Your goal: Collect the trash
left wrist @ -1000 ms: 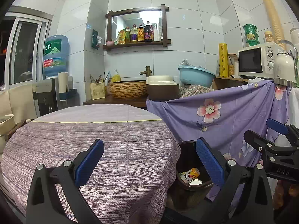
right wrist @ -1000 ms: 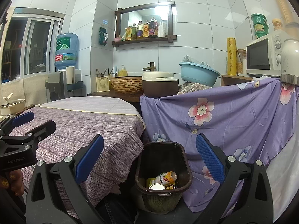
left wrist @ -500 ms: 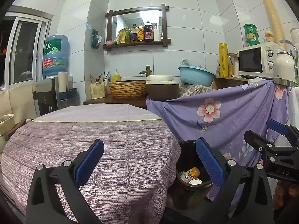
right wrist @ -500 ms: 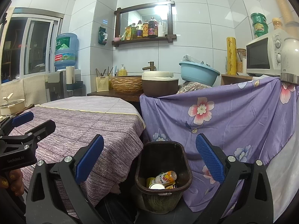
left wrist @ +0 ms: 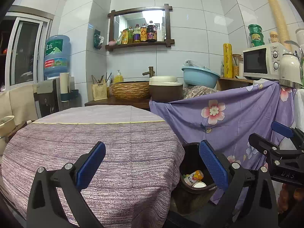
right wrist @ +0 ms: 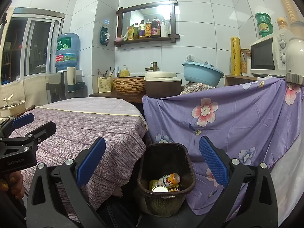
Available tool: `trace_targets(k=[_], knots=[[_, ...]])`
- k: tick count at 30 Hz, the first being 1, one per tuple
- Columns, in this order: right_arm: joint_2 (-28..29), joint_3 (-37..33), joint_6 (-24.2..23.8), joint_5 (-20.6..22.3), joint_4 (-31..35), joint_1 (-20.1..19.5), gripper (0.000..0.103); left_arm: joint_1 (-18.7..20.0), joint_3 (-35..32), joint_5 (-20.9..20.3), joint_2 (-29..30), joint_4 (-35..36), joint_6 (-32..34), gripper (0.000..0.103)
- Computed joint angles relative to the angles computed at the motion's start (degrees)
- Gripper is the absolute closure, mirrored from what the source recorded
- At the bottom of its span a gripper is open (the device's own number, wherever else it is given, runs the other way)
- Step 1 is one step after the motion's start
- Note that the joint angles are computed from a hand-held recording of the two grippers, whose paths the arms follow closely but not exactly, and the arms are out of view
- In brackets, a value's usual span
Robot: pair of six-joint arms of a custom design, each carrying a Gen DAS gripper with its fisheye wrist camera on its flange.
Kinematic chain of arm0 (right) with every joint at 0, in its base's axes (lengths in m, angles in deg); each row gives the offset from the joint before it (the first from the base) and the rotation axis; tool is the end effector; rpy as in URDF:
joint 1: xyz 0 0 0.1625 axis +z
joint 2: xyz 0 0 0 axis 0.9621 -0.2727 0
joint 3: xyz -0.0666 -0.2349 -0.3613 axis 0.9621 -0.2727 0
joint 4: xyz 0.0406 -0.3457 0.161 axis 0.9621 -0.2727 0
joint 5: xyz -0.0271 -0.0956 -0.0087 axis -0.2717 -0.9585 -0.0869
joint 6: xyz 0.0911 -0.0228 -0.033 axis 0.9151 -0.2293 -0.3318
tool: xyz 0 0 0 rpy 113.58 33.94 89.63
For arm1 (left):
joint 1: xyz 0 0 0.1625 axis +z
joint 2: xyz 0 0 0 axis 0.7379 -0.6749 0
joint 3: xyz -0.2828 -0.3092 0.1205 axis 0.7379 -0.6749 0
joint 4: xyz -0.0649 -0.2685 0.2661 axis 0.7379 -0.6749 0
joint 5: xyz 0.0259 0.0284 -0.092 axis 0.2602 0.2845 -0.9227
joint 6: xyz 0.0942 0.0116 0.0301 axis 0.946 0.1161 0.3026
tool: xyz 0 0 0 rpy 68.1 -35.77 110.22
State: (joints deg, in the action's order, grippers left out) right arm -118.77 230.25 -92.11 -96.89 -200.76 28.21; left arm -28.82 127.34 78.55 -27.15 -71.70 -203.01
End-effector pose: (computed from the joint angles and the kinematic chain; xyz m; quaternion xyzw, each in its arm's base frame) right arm 0.1579 -0.3032 0.2826 0.2043 -0.7091 0.5836 0.3390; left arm -0.3903 -0.3669 0.0782 0.3286 0.7536 -0.5173 0.2378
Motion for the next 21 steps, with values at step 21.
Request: trace_targets(k=[21], knots=[[0.3,0.0,0.1,-0.2,-0.1,0.0,0.006,0.0,0.0,-0.1,0.4,-0.1,-0.4,0.005]])
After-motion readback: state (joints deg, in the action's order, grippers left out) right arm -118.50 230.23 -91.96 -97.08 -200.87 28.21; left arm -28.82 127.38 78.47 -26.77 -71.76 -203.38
